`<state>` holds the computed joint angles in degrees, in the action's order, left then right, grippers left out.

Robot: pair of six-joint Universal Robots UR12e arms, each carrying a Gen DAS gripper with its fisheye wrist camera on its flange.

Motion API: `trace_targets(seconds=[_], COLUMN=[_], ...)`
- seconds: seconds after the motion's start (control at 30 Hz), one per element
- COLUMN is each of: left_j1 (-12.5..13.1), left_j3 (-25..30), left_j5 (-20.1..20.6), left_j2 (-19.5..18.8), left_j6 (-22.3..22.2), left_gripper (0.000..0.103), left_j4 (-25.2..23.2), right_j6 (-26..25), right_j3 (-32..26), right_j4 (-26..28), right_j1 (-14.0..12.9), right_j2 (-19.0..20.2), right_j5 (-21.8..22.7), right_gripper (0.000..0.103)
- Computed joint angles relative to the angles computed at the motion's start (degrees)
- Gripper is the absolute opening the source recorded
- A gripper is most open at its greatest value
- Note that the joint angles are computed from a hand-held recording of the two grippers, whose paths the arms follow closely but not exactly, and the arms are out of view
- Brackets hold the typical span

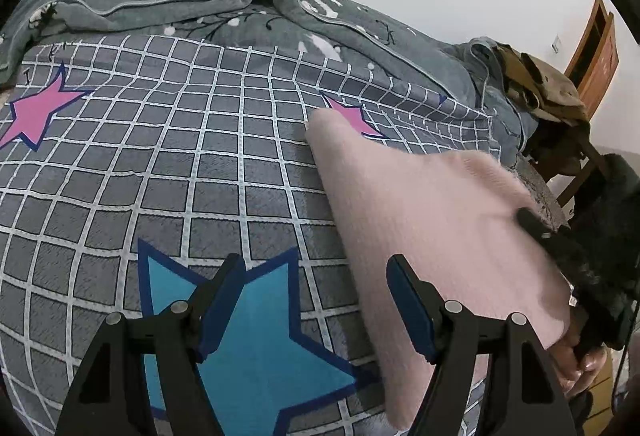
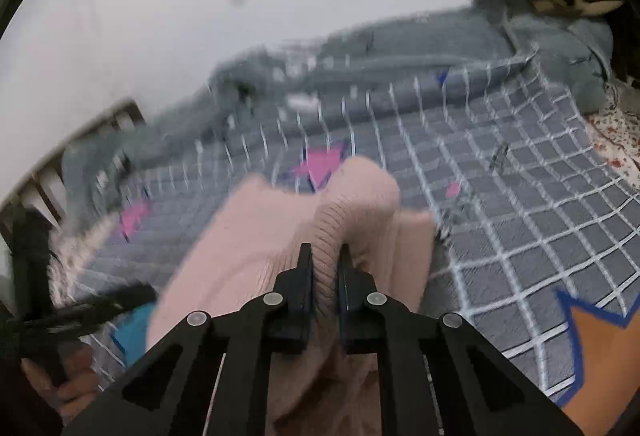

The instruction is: Fold small clothes

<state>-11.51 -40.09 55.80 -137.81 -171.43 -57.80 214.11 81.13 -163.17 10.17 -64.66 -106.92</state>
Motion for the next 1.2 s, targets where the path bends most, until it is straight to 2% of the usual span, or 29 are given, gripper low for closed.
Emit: trace_targets(seconds=[0.03, 0.07, 0.17, 0.2, 0.27, 0.37, 0.5, 0.63, 0.73, 0.8, 0.87, 0.97, 1.1, 1.13, 1.2], left_j1=[0.1, 0.2, 0.2, 0.2, 0.1, -0.2, -0.4, -0.3, -0.4, -0.4, -0.2, -0.1, -0.4, -0.6, -1.1], left_j3=[0.2, 0.3, 1.3, 1.9, 2.3, 1.6, 2.8, 3.0, 3.3, 2.8, 2.3, 1.4, 0.9, 0.6, 0.0], left_j5=[-0.6, -1.4, -3.9, -5.2, -6.1, -5.7, -6.7, -8.2, -8.1, -8.1, -8.9, -9.6, -9.4, -9.3, -7.8], left_j2=[-0.2, -0.3, -1.0, -1.3, -1.5, -1.0, -1.6, -1.8, -2.0, -1.8, -1.6, -1.1, -0.4, -0.2, 0.3], left_j6=[-0.2, -0.3, -0.4, 0.1, 1.6, 3.4, 4.4, 4.9, 4.6, 3.7, 3.5, 3.8, 4.5, 5.0, 6.2], left_gripper=[0.071, 0.071, 0.071, 0.071, 0.071, 0.071, 0.071, 0.072, 0.072, 0.072, 0.072, 0.072, 0.072, 0.072, 0.072], left_j4=[0.1, 0.3, -0.2, -1.0, -2.0, -0.9, -2.8, -2.6, -2.9, -2.3, -2.2, -1.7, -1.7, -2.0, -2.4], right_j6=[1.3, 2.8, 4.9, 5.3, 4.7, 2.8, 2.4, 4.5, 6.2, 5.5, 4.6, 4.9, 0.7, -0.6, -2.5], right_j3=[1.5, 2.2, 1.4, 1.3, 1.9, 2.5, 0.9, 2.8, 1.5, 1.0, 1.2, 2.7, 3.0, 3.1, 3.1], right_j4=[-2.8, -3.2, 5.2, 6.2, 4.4, 0.6, 5.4, 0.6, 5.9, 6.6, 6.0, 2.8, 0.1, -0.4, 0.2], right_j1=[-0.4, -0.8, -1.2, -1.1, -1.1, -1.0, -0.8, -1.5, -1.7, -1.3, -1.1, -0.8, 0.7, 1.1, 1.6], right_j2=[-0.6, -1.1, -0.7, -0.4, -0.6, -1.0, 0.4, -0.7, 0.1, 0.4, 0.0, -1.2, -2.0, -2.1, -2.1], right_j5=[0.8, 1.0, -1.1, -1.4, -1.8, -2.4, -4.7, -3.8, -2.9, -4.1, -4.5, -4.2, -4.3, -3.9, -3.3], right_gripper=[0.01, 0.01, 0.01, 0.01, 0.01, 0.01, 0.009, 0.009, 0.01, 0.011, 0.018, 0.022, 0.024, 0.027, 0.028])
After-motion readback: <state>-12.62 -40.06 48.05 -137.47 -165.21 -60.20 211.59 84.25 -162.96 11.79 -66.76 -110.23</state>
